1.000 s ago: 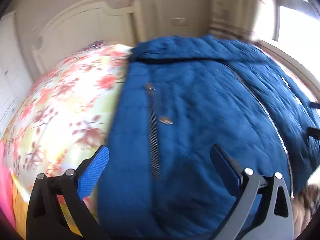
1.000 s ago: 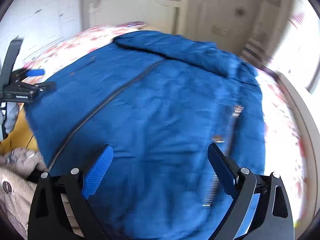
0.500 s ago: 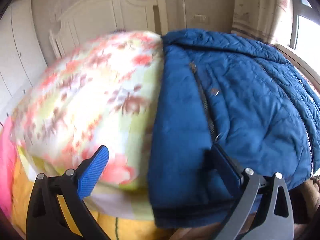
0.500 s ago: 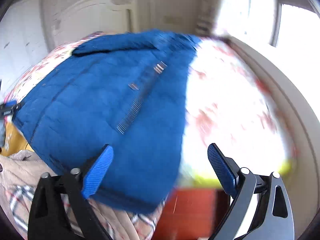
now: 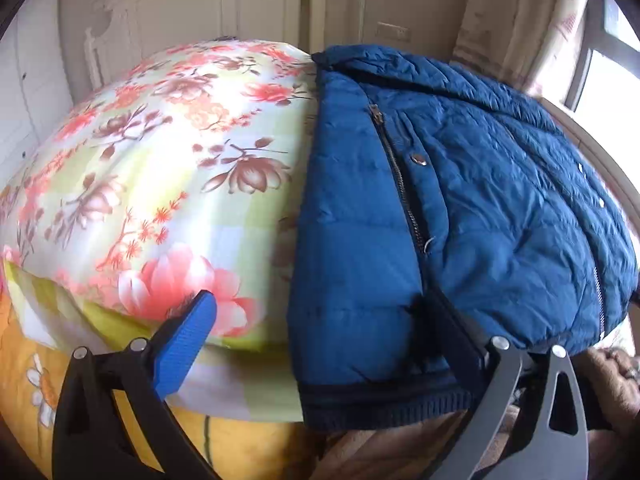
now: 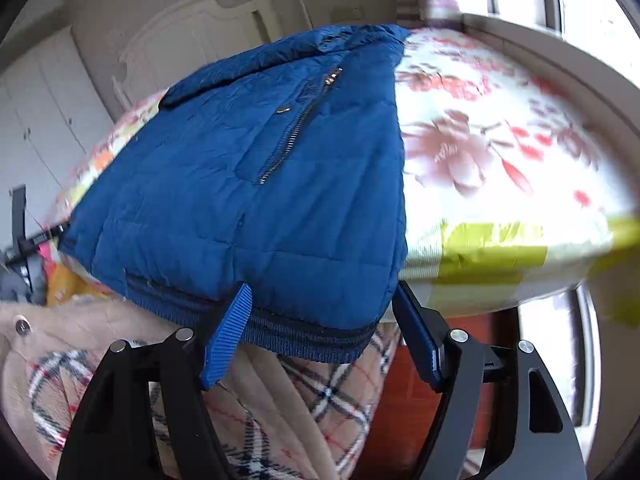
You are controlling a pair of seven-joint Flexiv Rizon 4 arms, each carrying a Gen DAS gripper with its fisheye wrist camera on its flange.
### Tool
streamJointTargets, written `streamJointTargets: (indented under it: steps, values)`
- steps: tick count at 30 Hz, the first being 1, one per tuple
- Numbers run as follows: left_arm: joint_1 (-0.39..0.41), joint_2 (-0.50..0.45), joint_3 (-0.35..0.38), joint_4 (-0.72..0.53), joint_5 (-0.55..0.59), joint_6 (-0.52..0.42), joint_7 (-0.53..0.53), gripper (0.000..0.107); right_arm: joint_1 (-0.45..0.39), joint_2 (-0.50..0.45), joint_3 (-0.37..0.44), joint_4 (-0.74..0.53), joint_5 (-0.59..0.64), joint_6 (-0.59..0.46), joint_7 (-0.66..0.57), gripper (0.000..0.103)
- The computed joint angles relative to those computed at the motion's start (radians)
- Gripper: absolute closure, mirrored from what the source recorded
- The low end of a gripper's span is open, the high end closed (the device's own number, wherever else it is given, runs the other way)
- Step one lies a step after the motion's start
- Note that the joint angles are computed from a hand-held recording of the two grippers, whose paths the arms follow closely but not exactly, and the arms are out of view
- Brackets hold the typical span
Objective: Fold large clothes
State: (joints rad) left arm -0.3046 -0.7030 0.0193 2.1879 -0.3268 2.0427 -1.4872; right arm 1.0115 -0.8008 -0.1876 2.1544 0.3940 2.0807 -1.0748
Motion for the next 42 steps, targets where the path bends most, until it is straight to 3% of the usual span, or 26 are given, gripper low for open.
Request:
streamJointTargets:
  steps: [2, 4, 5, 6, 7, 8, 9, 12, 16, 18, 21, 25, 26, 29, 31, 32, 34, 35, 36, 37, 38, 39, 40, 41, 42]
  values:
    - [0.017, 0.005, -0.044, 0.006, -0.063, -0.002, 0.063, 0.006, -0.028, -0.009, 0.028, -0.006, -0.010, 0.023, 0.008, 0.032]
    - [0.110, 0.008, -0.134, 0.024, 0.002, 0.029, 0.080, 0.022, -0.052, -0.010, 0.056, -0.002, -0.029, 0.051, -0.006, 0.040]
    - [0.157, 0.011, -0.175, 0.032, 0.054, 0.037, 0.080, 0.049, -0.032, -0.010, 0.040, 0.000, -0.018, 0.048, -0.019, 0.049]
    - [0.181, 0.017, -0.189, 0.035, 0.119, 0.029, 0.052, 0.068, -0.020, -0.008, 0.033, 0.006, -0.014, 0.053, -0.035, 0.057]
    - [0.178, 0.024, -0.191, 0.041, 0.121, 0.034, 0.056, 0.074, -0.013, -0.005, 0.033, 0.011, -0.006, 0.064, -0.046, 0.062]
    - [0.146, 0.029, -0.164, 0.042, 0.115, 0.042, 0.054, 0.089, 0.002, -0.003, 0.026, 0.015, 0.007, 0.072, -0.060, 0.070]
    - [0.136, 0.032, -0.154, 0.048, 0.134, 0.062, 0.041, 0.095, 0.021, 0.000, 0.018, 0.022, 0.023, 0.085, -0.077, 0.077]
    - [0.167, 0.050, -0.216, 0.106, 0.105, 0.152, 0.080, 0.096, 0.067, 0.018, 0.012, 0.055, 0.081, 0.161, -0.135, 0.087]
    - [0.263, 0.128, -0.279, 0.196, 0.237, 0.193, 0.001, 0.096, 0.087, 0.083, 0.058, 0.111, 0.148, 0.296, -0.208, 0.090]
    - [0.356, 0.171, -0.330, 0.259, 0.361, 0.242, -0.097, 0.096, 0.108, 0.131, 0.086, 0.144, 0.196, 0.394, -0.246, 0.091]
    - [0.446, 0.227, -0.332, 0.293, 0.565, 0.320, -0.264, 0.096, 0.134, 0.190, 0.099, 0.141, 0.243, 0.494, -0.336, 0.092]
    - [0.555, 0.265, -0.290, 0.141, 0.943, 0.325, -0.652, 0.096, 0.138, 0.273, 0.044, 0.059, 0.257, 0.442, -0.511, 0.094]
    - [0.612, 0.264, -0.327, 0.064, 1.044, 0.298, -0.775, 0.096, 0.132, 0.285, 0.025, 0.025, 0.260, 0.415, -0.557, 0.094]
    - [0.797, 0.216, -0.560, -0.180, 1.256, 0.118, -1.012, 0.096, 0.024, 0.310, 0.036, -0.127, 0.258, 0.286, -0.691, 0.094]
    - [0.878, 0.116, -0.723, -0.343, 1.331, -0.029, -1.092, 0.096, 0.020, 0.293, -0.056, -0.273, 0.322, 0.126, -0.757, 0.095]
    - [0.900, 0.058, -0.804, -0.424, 1.318, -0.157, -1.085, 0.095, 0.022, 0.258, -0.138, -0.355, 0.323, 0.038, -0.741, 0.095]
    - [0.885, -0.080, -0.904, -0.587, 1.176, -0.404, -0.919, 0.093, -0.014, 0.181, -0.243, -0.518, 0.316, -0.175, -0.625, 0.096]
    - [0.845, -0.135, -0.905, -0.669, 1.102, -0.479, -0.838, 0.090, -0.042, 0.126, -0.300, -0.599, 0.286, -0.293, -0.510, 0.095]
    - [0.790, -0.179, -0.873, -0.750, 0.964, -0.572, -0.742, 0.084, -0.072, 0.066, -0.348, -0.680, 0.261, -0.400, -0.409, 0.092]
    - [0.723, -0.196, -0.808, -0.832, 0.890, -0.620, -0.710, 0.075, -0.103, 0.030, -0.364, -0.746, 0.268, -0.484, -0.373, 0.088]
    - [0.672, -0.197, -0.727, -0.913, 0.882, -0.691, -0.744, 0.044, -0.139, -0.015, -0.387, -0.827, 0.281, -0.605, -0.339, 0.080]
    - [0.623, -0.202, -0.646, -0.994, 0.939, -0.739, -0.843, 0.030, -0.176, -0.052, -0.392, -0.881, 0.268, -0.682, -0.295, 0.054]
    - [0.585, -0.211, -0.590, -1.049, 0.964, -0.757, -0.890, 0.030, -0.210, -0.068, -0.364, -0.910, 0.263, -0.704, -0.293, 0.037]
    - [0.573, -0.232, -0.567, -1.079, 0.943, -0.763, -0.871, 0.030, -0.249, -0.071, -0.310, -0.919, 0.273, -0.695, -0.333, 0.017]
    - [0.580, -0.253, -0.573, -1.077, 0.881, -0.749, -0.789, 0.030, -0.289, -0.064, -0.246, -0.919, 0.279, -0.679, -0.387, 0.016]
